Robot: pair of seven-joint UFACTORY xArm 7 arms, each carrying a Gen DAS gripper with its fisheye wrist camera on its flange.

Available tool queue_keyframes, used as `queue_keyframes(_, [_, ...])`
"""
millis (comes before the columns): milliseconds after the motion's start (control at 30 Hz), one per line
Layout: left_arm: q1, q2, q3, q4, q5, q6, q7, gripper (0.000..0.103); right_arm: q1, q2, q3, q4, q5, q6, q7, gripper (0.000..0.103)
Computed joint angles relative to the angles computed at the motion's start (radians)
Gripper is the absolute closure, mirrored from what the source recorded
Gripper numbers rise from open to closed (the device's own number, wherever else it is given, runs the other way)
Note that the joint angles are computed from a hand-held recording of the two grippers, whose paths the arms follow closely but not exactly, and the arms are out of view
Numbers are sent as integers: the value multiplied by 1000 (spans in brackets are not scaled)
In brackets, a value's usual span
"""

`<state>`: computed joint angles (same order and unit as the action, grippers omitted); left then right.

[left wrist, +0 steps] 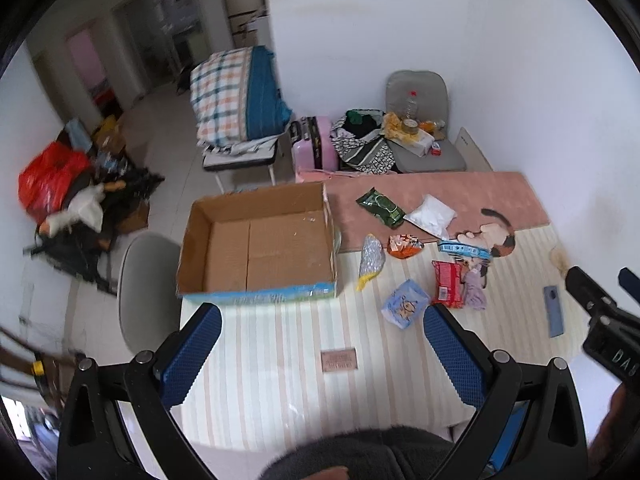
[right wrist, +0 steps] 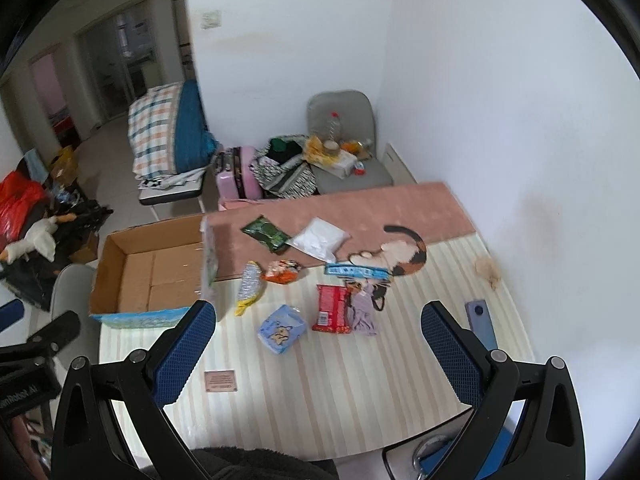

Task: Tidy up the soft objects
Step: 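Grasp the blue tissue pack with left tool while right tool grasps red snack bag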

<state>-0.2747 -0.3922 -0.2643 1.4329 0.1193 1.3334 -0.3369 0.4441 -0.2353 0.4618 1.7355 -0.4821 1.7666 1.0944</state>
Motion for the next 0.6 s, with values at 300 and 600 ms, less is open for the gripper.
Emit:
queue_keyframes(300, [-134,415,-25,31,62,-55,226,1,-108,-188,-324,-638,396,-461,-210,0])
queue_keyframes(600, [-305,923,46,288,40,5,300,6,-236,30,-463,-858,710,-747,-500,9])
